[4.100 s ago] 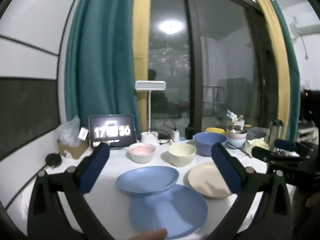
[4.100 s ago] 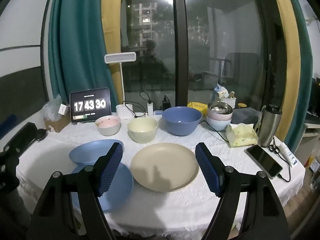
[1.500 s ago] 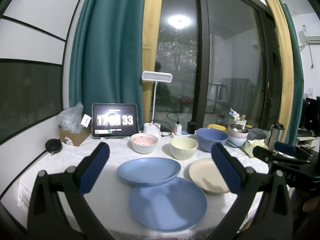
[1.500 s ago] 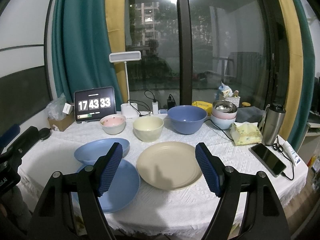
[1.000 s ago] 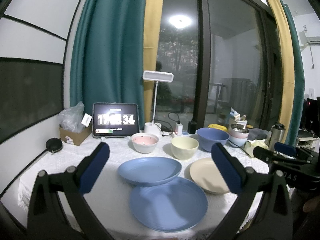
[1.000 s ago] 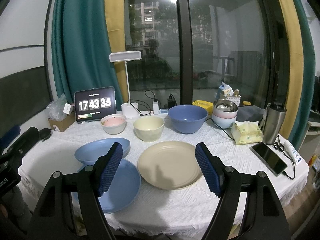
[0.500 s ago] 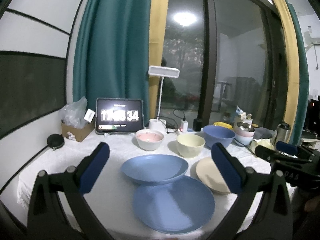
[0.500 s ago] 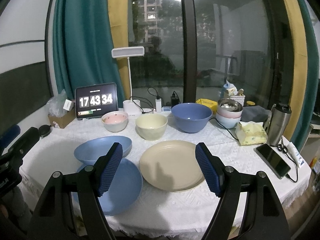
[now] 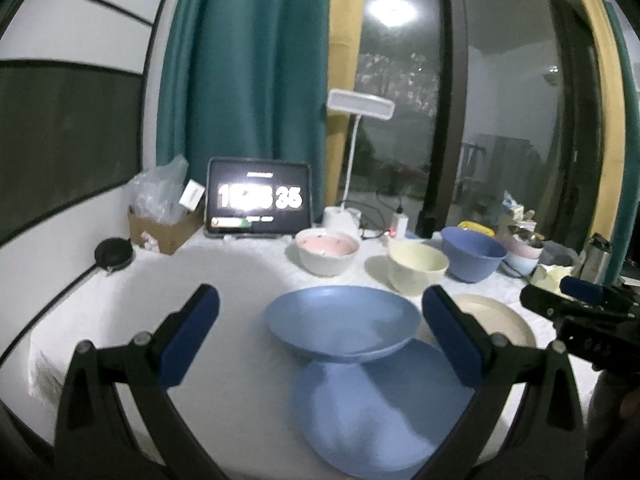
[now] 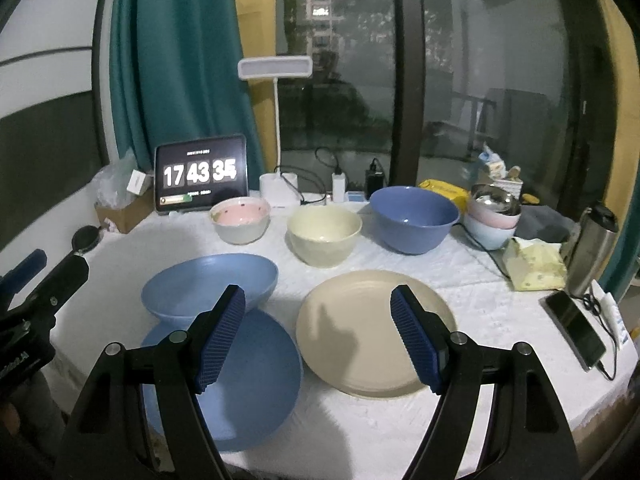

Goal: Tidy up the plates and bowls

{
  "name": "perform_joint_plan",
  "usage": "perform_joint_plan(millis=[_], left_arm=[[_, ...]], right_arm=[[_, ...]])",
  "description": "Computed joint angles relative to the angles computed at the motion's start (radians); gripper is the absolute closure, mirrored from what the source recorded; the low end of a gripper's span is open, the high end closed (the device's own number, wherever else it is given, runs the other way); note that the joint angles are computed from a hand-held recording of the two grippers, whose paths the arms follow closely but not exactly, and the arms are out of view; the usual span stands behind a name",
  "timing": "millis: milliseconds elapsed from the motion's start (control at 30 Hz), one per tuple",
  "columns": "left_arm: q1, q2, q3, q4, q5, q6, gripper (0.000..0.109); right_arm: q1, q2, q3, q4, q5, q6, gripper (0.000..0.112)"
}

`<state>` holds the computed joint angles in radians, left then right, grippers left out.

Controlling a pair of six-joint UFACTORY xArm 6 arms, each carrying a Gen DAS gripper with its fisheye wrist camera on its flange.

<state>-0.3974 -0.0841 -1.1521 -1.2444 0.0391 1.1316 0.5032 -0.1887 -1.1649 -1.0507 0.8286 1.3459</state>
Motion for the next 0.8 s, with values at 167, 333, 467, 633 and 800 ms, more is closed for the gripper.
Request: perform_joint_plan(millis=[167, 333, 467, 633, 800], left_arm=[[0.034, 0.083, -0.050, 0.170, 0.024, -0.169, 0.007], [0.064, 0.166, -0.118, 0.290, 0.056, -0.287, 0.007], [0.082, 0.221, -0.165, 0.386, 0.081, -0.381, 0.007], [0.100, 0.267, -0.205, 0.509, 0.108, -0.505, 0.007], [0.119, 0.316, -0.250, 0.607, 0.136, -0.603, 0.007]], right_arm=[[-0.033, 0.051, -0.036, 0.042, -0.032, -0.035, 0.033], [-0.065, 0.111, -0.084, 0.096, -0.053, -0.083, 0.033], [-0.084, 0.156, -0.127, 0.127, -0.061, -0.119, 0.033], [-0.105, 0.215, -0.181, 0.176, -0.078, -0.171, 0.033], [-0.127, 0.281, -0.241, 0.231, -0.099, -0.234, 0.033]])
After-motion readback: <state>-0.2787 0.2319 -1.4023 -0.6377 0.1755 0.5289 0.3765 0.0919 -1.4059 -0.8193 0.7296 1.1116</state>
